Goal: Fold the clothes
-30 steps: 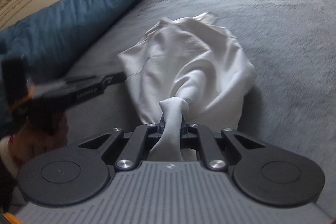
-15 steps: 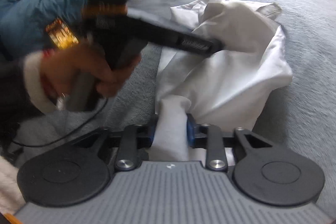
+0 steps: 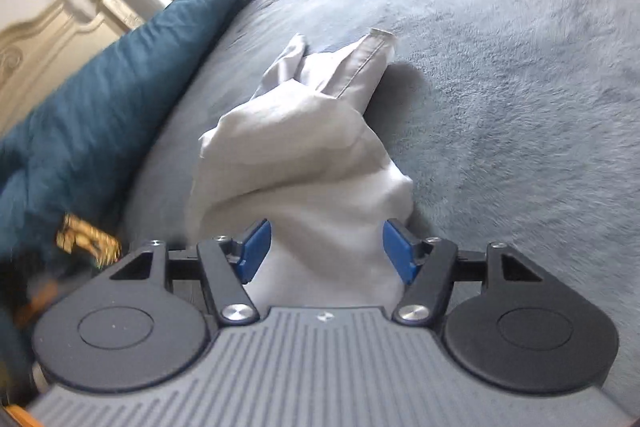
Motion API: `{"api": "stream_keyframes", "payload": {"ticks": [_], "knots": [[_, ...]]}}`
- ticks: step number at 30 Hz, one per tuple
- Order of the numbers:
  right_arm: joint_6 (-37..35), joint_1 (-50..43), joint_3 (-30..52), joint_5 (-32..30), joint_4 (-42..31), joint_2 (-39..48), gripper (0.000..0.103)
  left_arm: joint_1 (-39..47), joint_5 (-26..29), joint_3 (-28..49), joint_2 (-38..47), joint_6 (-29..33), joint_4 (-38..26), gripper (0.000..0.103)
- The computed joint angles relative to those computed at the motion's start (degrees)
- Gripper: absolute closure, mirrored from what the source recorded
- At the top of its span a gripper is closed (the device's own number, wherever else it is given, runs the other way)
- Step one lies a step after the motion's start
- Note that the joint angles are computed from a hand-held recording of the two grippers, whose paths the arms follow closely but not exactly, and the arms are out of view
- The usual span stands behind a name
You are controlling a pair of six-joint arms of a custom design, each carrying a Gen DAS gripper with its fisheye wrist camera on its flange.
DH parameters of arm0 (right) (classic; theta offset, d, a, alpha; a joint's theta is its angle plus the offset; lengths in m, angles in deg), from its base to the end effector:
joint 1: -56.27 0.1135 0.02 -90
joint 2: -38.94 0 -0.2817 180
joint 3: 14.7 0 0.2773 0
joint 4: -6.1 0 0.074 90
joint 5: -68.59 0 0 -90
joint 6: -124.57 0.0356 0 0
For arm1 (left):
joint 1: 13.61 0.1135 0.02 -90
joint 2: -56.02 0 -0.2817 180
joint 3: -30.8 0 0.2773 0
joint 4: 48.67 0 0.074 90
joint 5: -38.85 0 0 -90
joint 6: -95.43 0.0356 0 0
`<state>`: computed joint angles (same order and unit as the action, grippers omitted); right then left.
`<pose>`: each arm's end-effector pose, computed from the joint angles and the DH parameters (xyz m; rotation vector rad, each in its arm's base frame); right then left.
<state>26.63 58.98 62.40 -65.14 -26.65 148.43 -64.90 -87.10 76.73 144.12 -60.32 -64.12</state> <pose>0.3885 0.0430 0.1400 -0.4543 2.4803 0.9816 0.1859 -0.1986 0.1221 -0.5088 2.2744 -0.1814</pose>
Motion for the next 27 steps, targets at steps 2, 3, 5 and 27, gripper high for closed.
{"api": "stream_keyframes", "payload": {"ticks": [2,3,5,27], "knots": [[2.32,1.38,-0.54,2.83,5.08,1.22,0.041,-0.44,0.88,-2.11,-1.69,-2.27,-0.33,0.094],[3.59,1.99,-0.41,4.36,7.2,2.18,0.041,-0.66,1.22,-3.09,-2.59,-3.11,-0.39,0.092],[6.37,2.46,1.26,5.32,9.16,5.56,0.041,-0.97,0.88,-4.38,-3.49,-3.55,0.62,0.075],[-38.25,27.78,-15.19,-5.12,-15.52,-11.18,0.095,-0.77,3.24,-9.22,-17.81,3.63,4.07,0.017]]}}
